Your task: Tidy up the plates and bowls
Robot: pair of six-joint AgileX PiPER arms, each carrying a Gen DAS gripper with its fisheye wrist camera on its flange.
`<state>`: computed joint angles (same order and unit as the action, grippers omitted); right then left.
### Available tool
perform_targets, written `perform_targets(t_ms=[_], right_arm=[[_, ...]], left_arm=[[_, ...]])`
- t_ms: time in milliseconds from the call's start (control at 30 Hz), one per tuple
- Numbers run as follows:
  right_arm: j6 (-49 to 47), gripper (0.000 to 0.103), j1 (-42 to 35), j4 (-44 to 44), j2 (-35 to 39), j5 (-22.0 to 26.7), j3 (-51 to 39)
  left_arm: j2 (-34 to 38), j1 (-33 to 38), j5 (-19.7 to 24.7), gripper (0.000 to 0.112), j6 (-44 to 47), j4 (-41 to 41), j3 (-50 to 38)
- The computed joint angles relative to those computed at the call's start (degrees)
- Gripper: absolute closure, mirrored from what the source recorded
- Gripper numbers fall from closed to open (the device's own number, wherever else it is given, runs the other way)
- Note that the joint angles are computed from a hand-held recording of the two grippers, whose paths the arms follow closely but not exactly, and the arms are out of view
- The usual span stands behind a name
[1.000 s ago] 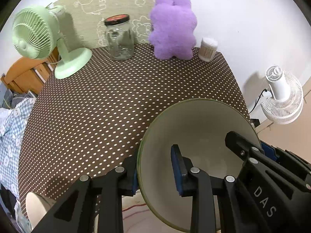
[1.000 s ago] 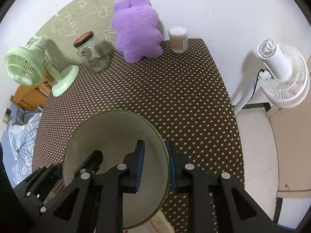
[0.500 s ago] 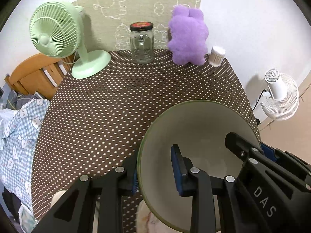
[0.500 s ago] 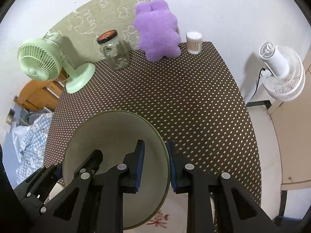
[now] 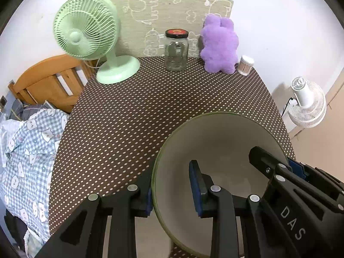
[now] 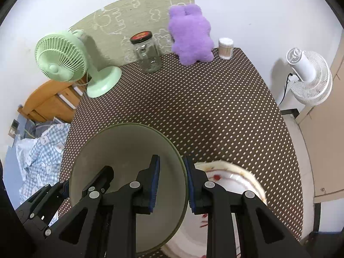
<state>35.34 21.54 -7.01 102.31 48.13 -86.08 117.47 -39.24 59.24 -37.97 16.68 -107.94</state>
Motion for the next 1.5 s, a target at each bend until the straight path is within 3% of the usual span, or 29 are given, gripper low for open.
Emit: perform_targets(t_ms=[233, 600, 1500], right_arm=[[7.8, 0.077, 5.81, -3.81, -1.01, 0.02, 2.12], [16.75, 0.077, 13.71, -9.07, 0.06, 1.58, 2.36], [16.33, 0.077, 19.73, -8.74, 8.33, 8.63, -5.85]], left_arm=[[-7.62, 1.79, -5.31, 0.086, 0.95, -0.13, 12.91], [-14.31, 4.83, -10.31, 0.086, 3.17, -0.79, 24.75], [-16.94, 9.6, -13.36, 0.086, 5.79, -3.61, 34.09]])
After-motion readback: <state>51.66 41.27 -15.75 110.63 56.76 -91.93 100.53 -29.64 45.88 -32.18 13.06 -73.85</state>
